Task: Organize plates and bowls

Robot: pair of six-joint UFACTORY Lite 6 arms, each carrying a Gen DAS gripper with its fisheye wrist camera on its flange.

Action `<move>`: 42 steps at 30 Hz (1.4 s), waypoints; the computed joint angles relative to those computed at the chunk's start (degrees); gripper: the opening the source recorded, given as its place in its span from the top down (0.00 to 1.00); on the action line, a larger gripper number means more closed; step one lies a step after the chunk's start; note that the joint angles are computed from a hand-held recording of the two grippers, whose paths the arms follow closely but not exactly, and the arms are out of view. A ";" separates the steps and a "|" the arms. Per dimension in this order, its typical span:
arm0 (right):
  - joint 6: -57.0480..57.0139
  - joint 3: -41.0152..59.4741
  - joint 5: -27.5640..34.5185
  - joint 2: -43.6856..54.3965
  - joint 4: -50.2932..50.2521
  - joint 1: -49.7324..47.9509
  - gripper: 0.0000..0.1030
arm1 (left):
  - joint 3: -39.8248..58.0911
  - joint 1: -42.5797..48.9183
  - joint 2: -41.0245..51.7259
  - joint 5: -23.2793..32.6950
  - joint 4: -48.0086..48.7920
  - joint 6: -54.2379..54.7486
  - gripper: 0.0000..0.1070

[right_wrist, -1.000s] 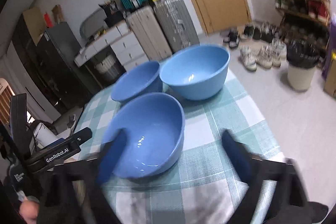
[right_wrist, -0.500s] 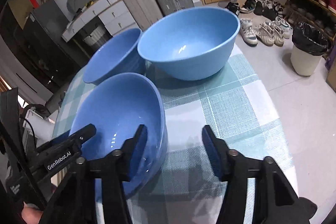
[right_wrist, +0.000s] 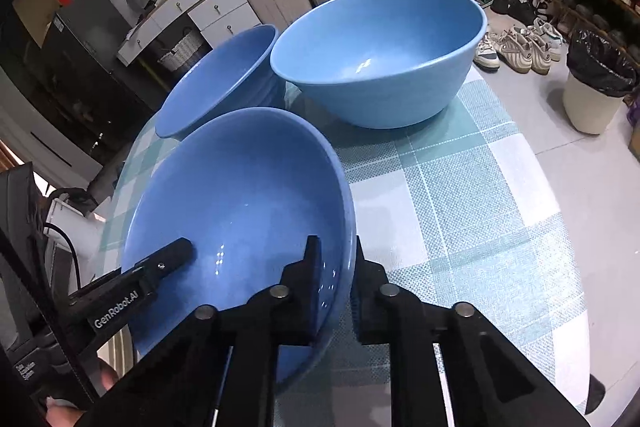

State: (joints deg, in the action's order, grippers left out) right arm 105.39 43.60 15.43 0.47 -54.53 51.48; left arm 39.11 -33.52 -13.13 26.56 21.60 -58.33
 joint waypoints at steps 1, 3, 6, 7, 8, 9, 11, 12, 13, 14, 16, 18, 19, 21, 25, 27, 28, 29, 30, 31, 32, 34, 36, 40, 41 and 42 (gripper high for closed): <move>-0.02 -0.05 0.10 -0.12 0.10 0.07 0.89 | -0.24 0.04 -0.23 -0.20 0.15 -0.12 0.88; 0.02 -0.48 -0.04 -0.43 0.38 0.11 0.89 | -1.28 0.15 -1.40 -1.10 -0.07 -0.80 0.90; -0.21 -1.33 -0.86 -1.29 1.81 0.14 0.89 | -1.63 -0.98 -2.06 -0.72 1.47 -2.72 0.94; -1.36 -1.49 -1.10 -1.50 3.02 0.11 0.90 | -1.68 -1.52 -2.22 -0.33 2.32 -3.53 0.94; -2.29 -1.80 -1.21 -1.86 3.90 0.25 0.90 | -1.89 -1.91 -2.57 -0.07 2.69 -3.98 0.94; -3.75 -1.90 -0.98 -2.07 5.31 0.57 0.91 | -2.31 -2.07 -3.06 -0.08 2.41 -3.93 0.94; -5.11 -1.98 -0.44 -2.34 6.84 1.25 0.91 | -3.19 -2.04 -4.01 -0.16 1.19 -2.86 0.94; -4.97 -2.31 -0.26 -2.77 7.01 1.63 0.91 | -3.98 -2.24 -5.02 0.13 1.05 -3.07 0.94; -5.22 -2.64 -0.12 -3.20 7.49 2.02 0.91 | -4.60 -2.41 -5.78 0.24 0.55 -2.92 0.94; -5.15 -3.22 0.19 -3.94 7.95 2.72 0.91 | -5.23 -2.71 -6.62 0.48 -0.07 -2.68 0.94; -4.50 -4.13 0.76 -4.96 8.30 4.04 0.91 | -6.34 -4.08 -8.31 1.57 0.88 -4.57 0.94; -3.59 -5.11 1.95 -6.10 8.57 6.07 0.91 | -7.33 -6.31 -10.09 3.23 2.55 -7.37 0.94; -3.10 -5.61 2.89 -6.78 8.99 7.35 0.91 | -7.98 -7.52 -11.20 4.13 3.07 -8.73 0.94; -1.57 -6.29 4.22 -7.81 9.78 9.70 0.91 | -9.29 -9.40 -13.32 5.31 2.98 -10.17 0.94; 2.33 -8.97 7.36 -11.23 10.71 14.98 0.91 | -11.40 -15.37 -16.87 8.66 5.46 -15.76 0.94; 3.74 -9.45 10.32 -12.41 11.74 18.36 0.91 | -12.74 -19.28 -18.87 10.69 6.77 -19.81 0.94; 3.62 -9.71 11.36 -13.00 12.56 19.45 0.91 | -13.41 -20.96 -19.95 11.60 7.46 -21.91 0.94; 3.73 -9.87 12.27 -13.47 13.45 20.72 0.91 | -14.26 -23.05 -21.30 12.78 8.19 -24.26 0.94; 4.41 -10.19 13.06 -14.05 13.87 21.97 0.91 | -14.71 -24.40 -21.94 13.55 8.65 -25.65 0.94; 5.74 -10.36 14.04 -14.41 13.84 23.51 0.91 | -15.16 -25.65 -22.58 14.32 9.01 -26.85 0.94; 6.60 -10.62 14.72 -14.90 13.81 24.47 0.91 | -15.67 -27.24 -23.35 15.28 9.74 -28.63 0.94; 8.85 -10.81 16.21 -15.40 13.70 27.07 0.91 | -16.70 -29.36 -24.92 16.67 10.16 -30.55 0.94; 11.63 -10.70 17.57 -15.37 13.38 29.71 0.91 | -17.63 -31.50 -26.50 18.05 10.45 -32.33 0.94; 12.67 -9.79 19.14 -14.71 14.09 32.02 0.91 | -18.32 -33.55 -27.79 19.81 10.69 -33.78 0.94; 11.87 -9.12 19.02 -13.96 14.73 31.83 0.91 | -18.34 -33.30 -27.77 19.68 10.56 -33.45 0.94; 10.98 -8.74 18.97 -13.48 15.30 31.63 0.91 | -18.48 -32.74 -27.91 19.33 10.22 -32.82 0.94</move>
State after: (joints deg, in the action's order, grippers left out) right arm 116.37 34.86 34.40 -13.01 -39.24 83.11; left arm 20.63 -66.26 -41.04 45.89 31.82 -91.16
